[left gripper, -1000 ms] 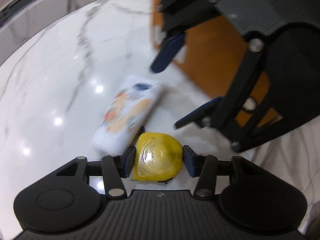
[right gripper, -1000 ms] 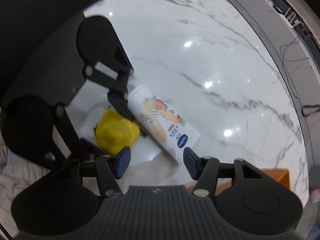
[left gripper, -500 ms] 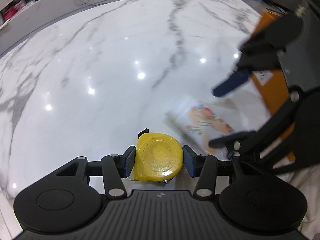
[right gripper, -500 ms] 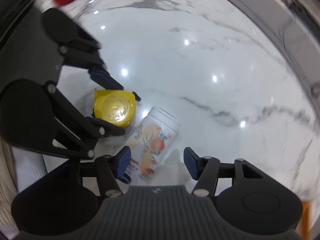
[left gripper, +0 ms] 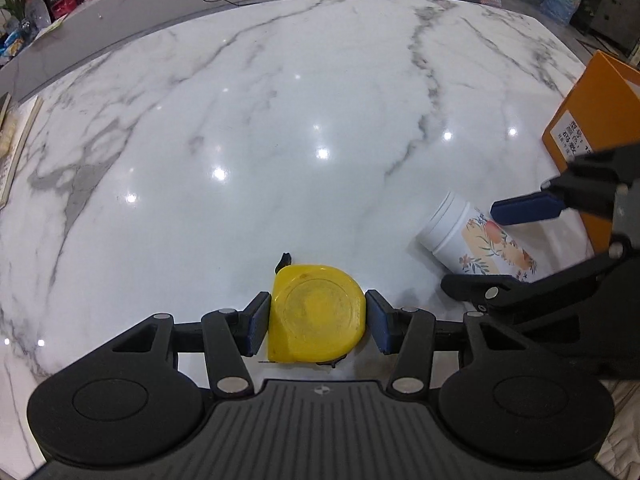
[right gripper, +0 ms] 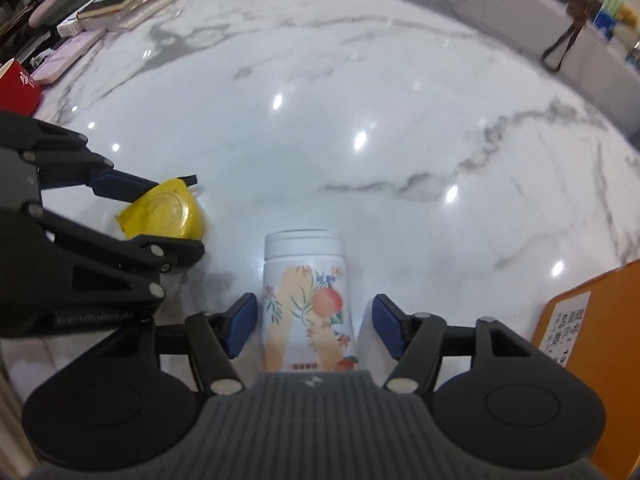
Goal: Organize rigid objects
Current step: 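Grasp the yellow container with the left gripper while the right gripper grasps the white canister, then carry the yellow container and white canister over the orange box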
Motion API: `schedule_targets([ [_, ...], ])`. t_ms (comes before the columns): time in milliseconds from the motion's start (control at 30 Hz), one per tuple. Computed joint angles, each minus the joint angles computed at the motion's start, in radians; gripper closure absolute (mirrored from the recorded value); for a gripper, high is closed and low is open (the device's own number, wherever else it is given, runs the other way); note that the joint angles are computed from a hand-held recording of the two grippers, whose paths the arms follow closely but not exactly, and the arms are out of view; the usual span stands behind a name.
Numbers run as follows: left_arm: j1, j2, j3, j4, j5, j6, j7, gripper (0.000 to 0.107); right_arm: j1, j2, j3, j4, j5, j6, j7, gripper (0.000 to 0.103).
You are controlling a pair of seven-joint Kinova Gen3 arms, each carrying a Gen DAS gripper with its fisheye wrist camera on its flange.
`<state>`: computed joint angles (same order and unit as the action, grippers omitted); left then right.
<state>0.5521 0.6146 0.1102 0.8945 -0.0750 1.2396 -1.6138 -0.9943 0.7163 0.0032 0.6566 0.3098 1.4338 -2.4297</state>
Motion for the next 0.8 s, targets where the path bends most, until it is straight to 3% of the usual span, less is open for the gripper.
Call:
schedule_targets([
  [67,-0.006,-0.006,0.004,0.012,0.007,-0.01,-0.006,0.049,-0.023,-0.029,0.003,0.072,0.042,-0.059,-0.032,0.057],
  [300,-0.012,-0.017,0.015,0.035,0.023,-0.038,-0.02,0.05,-0.067,-0.068,0.016,0.154,0.1,-0.118,-0.132,0.058],
  [567,-0.061,-0.171,0.064,0.182,0.131,-0.211,-0.05,0.05,-0.147,-0.201,0.015,0.273,0.257,-0.16,-0.269,0.058],
  [700,-0.077,-0.242,0.09,0.224,0.187,-0.253,-0.053,0.05,-0.178,-0.271,-0.019,0.297,0.347,-0.129,-0.247,0.058],
  [800,-0.055,-0.26,0.107,0.193,0.192,-0.236,-0.062,0.05,-0.183,-0.343,-0.059,0.338,0.388,-0.112,-0.195,0.058],
])
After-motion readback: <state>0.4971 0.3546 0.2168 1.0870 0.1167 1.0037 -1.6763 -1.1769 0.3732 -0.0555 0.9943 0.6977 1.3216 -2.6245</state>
